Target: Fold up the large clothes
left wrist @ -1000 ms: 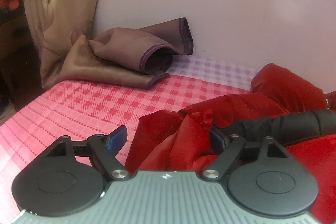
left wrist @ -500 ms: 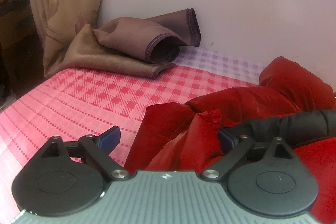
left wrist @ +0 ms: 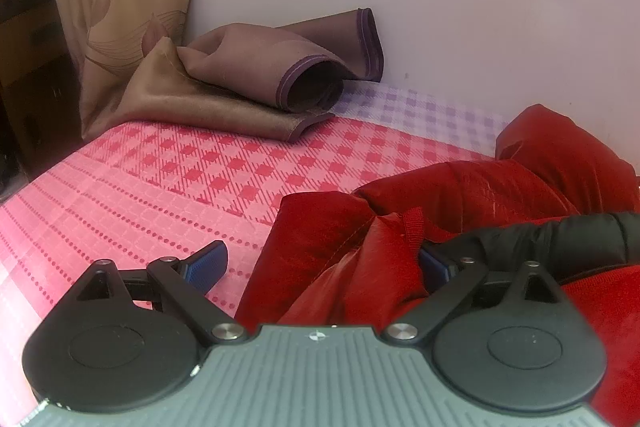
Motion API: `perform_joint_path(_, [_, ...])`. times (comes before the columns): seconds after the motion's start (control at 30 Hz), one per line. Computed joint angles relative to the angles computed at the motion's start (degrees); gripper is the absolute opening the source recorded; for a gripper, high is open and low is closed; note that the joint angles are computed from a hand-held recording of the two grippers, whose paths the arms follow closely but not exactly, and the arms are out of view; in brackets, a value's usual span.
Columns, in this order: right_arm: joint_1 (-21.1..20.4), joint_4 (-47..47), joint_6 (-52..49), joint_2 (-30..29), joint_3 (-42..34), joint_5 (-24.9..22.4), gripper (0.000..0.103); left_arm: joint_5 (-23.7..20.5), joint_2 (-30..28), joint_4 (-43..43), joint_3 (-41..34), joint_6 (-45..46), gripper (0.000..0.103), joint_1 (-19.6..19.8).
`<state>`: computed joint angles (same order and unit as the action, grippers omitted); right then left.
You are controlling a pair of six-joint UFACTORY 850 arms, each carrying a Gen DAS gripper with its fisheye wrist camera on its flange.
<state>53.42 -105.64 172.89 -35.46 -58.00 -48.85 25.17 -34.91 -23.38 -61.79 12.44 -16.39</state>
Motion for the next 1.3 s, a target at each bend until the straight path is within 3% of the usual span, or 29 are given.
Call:
perform_joint_path(0.37, [0.9, 5.4, -7.6, -1.3, -2.5, -1.9, 0.02, 0.9, 0.4, -1.1, 0.5, 1.2, 0.097, -0.2])
perform_joint_path(0.83, [2.2, 5.4, -6.6, -1.3, -1.9, -5.8, 0.021, 2.5, 0.8, -2.8, 1.2, 2.3, 0.1, -0.6])
perform_joint_path(1.07, [2.3, 4.3, -4.7, -0.9, -1.2, -6.2, 0.021, 1.8, 1.0, -3.4, 1.3, 2.8, 0.102, -0.4])
perform_joint_path(1.3, [2.3, 7.3, -8.9, 0.4, -1.6, -4.5, 0.025, -0.1, 0.9, -4.6, 0.4, 4.6, 0.103, -0.3])
